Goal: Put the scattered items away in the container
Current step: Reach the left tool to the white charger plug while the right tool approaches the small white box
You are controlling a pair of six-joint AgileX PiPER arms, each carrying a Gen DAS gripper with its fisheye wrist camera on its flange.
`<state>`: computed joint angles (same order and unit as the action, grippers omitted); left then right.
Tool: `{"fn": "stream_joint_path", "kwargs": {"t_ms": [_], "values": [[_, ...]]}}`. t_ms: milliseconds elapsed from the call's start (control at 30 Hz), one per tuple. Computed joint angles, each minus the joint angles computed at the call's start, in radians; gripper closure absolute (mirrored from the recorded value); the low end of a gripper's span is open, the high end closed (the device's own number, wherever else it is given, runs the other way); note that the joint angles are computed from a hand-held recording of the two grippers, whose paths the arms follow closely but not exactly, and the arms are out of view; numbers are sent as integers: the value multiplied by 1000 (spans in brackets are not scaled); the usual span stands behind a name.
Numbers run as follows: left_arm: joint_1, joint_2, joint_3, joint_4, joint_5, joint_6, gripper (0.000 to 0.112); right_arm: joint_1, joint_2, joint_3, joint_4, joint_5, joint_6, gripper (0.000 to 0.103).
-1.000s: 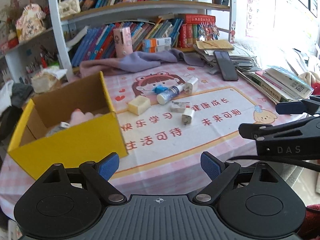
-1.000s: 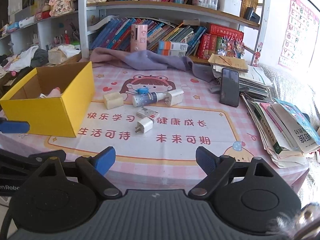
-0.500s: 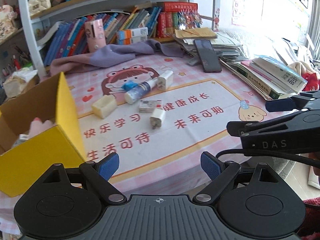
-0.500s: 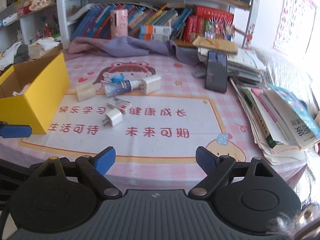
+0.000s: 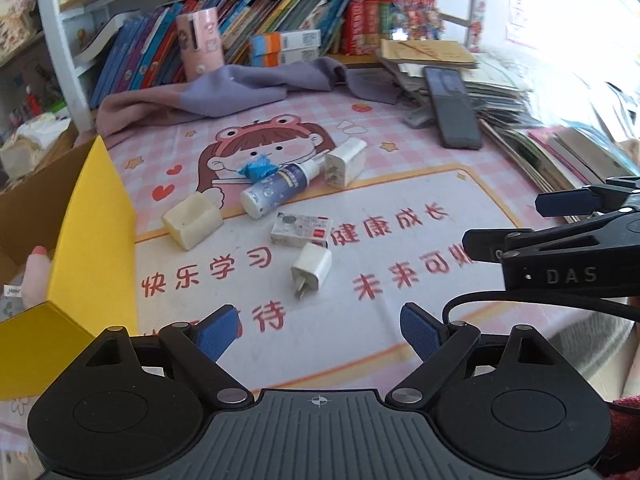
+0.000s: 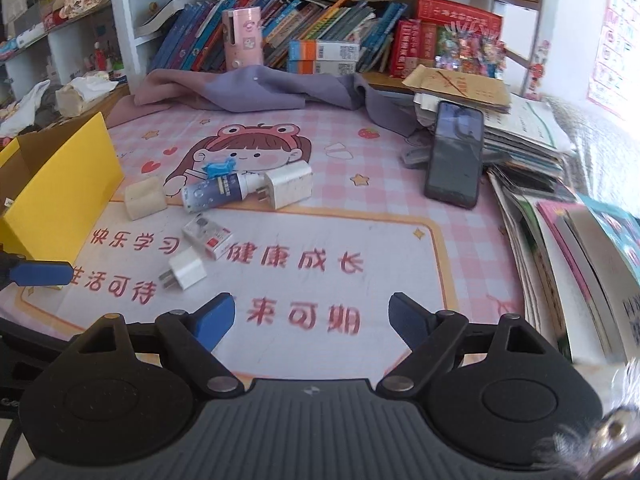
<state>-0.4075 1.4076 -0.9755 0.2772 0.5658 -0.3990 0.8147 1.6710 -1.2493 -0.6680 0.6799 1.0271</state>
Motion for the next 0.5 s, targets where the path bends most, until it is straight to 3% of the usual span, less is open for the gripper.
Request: {"fn": "stream_joint_path", "kwargs": {"t_ms": [167, 400, 500], "values": [[-24, 99, -66, 83, -1, -147, 24, -107, 49, -37, 131, -125, -236, 18], [-38, 212, -156, 158, 31, -260, 34, -183, 107, -92, 305, -199, -520, 23], [-34, 257, -192, 177, 35, -275, 40, -217, 133, -121, 425, -209, -654, 33]]}}
